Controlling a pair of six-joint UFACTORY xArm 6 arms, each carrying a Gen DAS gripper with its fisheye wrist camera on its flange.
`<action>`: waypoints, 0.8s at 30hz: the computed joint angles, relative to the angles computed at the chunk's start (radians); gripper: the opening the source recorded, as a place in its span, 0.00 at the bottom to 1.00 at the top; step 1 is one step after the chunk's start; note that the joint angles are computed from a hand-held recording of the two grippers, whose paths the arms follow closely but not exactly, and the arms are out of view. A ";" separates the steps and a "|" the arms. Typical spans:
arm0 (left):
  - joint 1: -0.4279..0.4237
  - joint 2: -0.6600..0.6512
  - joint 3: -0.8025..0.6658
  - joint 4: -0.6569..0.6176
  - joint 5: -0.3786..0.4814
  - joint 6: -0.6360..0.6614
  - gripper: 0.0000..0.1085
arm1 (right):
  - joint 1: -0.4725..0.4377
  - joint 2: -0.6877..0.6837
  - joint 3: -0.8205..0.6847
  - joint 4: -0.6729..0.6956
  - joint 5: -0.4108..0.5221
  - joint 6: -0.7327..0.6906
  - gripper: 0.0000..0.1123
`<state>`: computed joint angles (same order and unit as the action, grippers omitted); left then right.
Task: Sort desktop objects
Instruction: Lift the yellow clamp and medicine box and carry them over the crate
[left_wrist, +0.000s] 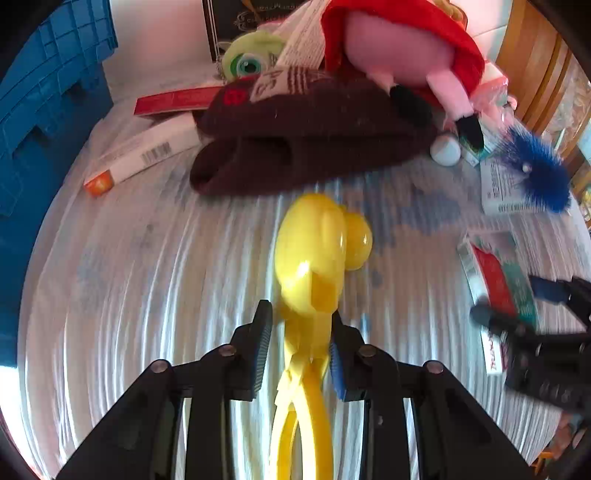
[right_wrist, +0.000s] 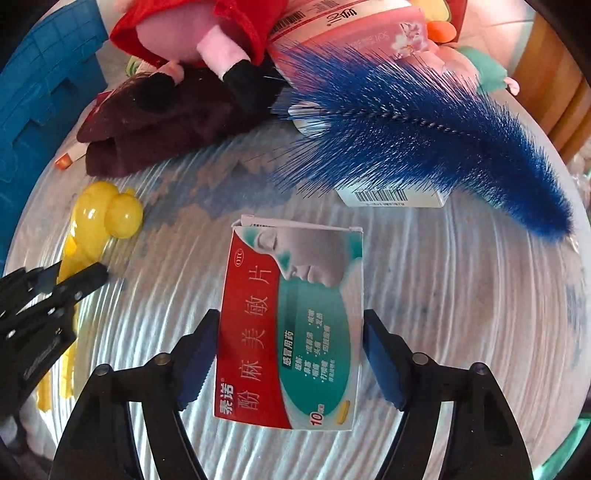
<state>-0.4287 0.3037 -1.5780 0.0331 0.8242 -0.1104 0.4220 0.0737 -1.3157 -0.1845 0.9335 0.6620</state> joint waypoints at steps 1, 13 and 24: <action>0.000 0.005 -0.006 -0.008 -0.006 0.009 0.25 | -0.002 0.002 0.000 0.013 -0.005 -0.010 0.79; -0.017 -0.112 0.054 -0.018 -0.118 0.029 0.13 | 0.018 -0.072 -0.027 -0.081 -0.040 0.005 0.65; 0.046 -0.188 -0.049 0.049 -0.212 -0.021 0.13 | 0.096 -0.030 -0.292 -0.286 -0.043 0.022 0.65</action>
